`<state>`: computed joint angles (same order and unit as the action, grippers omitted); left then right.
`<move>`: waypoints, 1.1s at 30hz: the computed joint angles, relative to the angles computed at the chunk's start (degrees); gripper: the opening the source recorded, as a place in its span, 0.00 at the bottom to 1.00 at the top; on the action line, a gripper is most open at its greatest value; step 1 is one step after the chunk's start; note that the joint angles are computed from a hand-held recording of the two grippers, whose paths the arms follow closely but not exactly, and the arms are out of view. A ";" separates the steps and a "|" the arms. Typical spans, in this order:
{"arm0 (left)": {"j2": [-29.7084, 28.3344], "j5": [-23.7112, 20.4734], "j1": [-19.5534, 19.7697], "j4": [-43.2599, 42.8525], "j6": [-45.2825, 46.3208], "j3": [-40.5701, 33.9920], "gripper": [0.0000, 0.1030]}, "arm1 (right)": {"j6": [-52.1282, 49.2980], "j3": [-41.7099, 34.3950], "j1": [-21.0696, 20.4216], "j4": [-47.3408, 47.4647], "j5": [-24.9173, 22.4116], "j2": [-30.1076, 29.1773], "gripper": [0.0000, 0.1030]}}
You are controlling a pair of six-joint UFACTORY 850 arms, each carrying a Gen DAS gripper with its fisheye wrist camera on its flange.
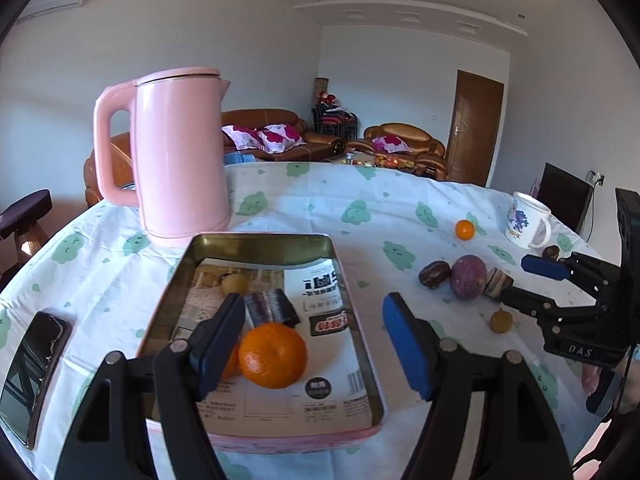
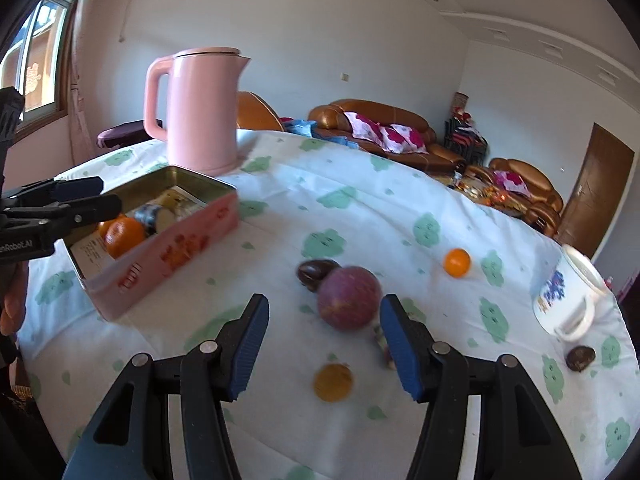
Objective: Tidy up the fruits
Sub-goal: 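Grasp the purple fruit with the left tool while the right tool grasps the yellow passion fruit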
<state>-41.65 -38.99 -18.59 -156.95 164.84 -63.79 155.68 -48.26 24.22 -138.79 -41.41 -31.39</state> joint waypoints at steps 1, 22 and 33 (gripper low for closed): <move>0.04 0.05 -0.48 -0.12 0.53 0.09 0.72 | 0.73 0.68 -0.67 -0.31 0.43 0.24 0.58; -1.37 4.20 -5.26 1.13 2.95 -2.35 0.72 | 7.20 -3.37 -5.17 -11.91 16.93 -3.23 0.30; -1.99 5.60 -7.47 2.48 2.92 -4.00 0.72 | -0.18 0.81 -3.97 -0.71 8.91 -0.64 0.28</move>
